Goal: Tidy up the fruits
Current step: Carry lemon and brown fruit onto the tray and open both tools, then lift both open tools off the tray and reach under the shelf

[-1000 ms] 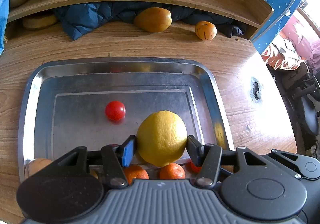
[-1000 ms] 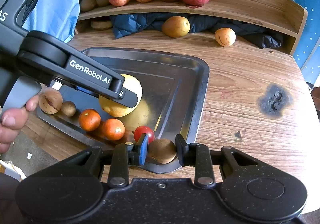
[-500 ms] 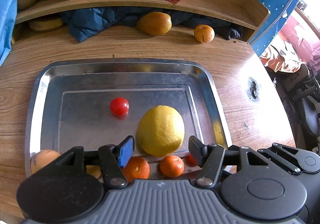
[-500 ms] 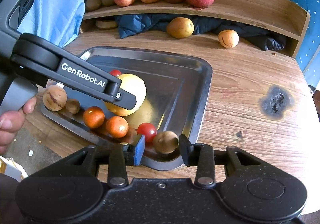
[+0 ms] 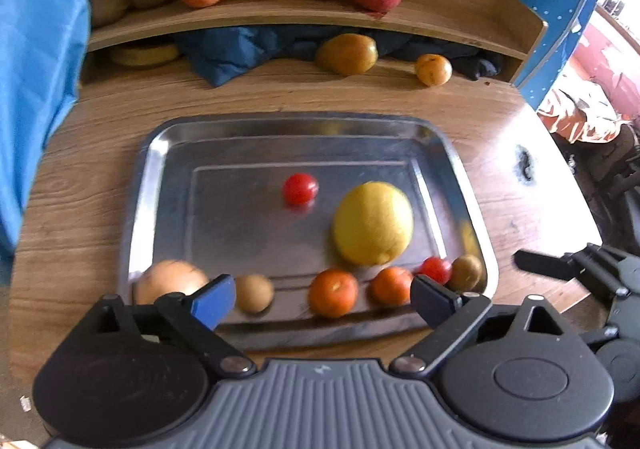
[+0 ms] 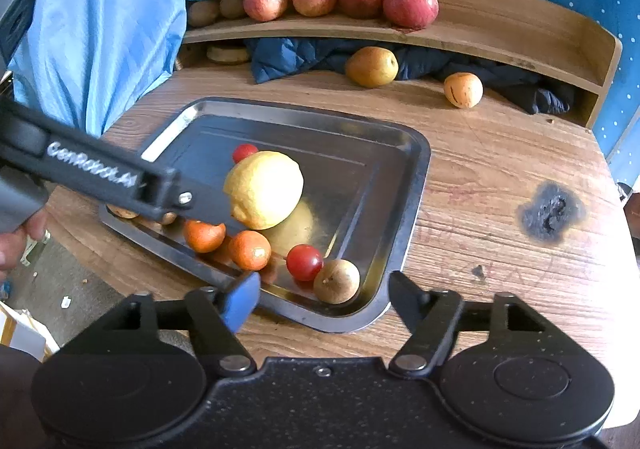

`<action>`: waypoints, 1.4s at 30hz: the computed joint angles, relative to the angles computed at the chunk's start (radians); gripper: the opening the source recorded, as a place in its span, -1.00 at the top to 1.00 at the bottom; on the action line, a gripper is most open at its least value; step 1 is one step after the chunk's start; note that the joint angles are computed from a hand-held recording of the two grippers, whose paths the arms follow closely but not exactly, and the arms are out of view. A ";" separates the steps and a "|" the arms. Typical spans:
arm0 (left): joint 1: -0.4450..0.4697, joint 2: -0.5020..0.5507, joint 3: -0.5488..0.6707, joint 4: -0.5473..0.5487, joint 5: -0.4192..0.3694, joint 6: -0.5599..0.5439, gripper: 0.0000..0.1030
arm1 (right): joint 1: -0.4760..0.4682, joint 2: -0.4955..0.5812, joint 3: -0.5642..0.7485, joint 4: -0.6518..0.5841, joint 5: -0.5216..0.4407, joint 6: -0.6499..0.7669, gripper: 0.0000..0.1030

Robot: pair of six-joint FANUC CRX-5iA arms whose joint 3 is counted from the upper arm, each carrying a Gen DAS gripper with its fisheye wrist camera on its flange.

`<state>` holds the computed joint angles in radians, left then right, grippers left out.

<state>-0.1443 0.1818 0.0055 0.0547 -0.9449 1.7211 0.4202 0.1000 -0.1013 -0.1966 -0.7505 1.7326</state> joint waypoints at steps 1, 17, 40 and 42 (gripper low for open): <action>0.001 -0.008 -0.004 -0.012 -0.007 0.010 -0.92 | 0.000 -0.002 -0.001 -0.003 -0.001 0.004 -0.56; 0.045 -0.090 -0.049 -0.168 -0.122 0.130 -0.99 | 0.017 -0.014 0.019 -0.042 -0.051 0.065 -0.99; 0.081 -0.020 0.057 -0.210 -0.139 0.131 -0.99 | 0.024 0.102 0.173 -0.084 -0.075 0.115 -0.99; 0.086 -0.002 0.074 -0.204 -0.134 0.114 -0.99 | 0.022 0.116 0.191 -0.082 -0.077 0.110 -0.99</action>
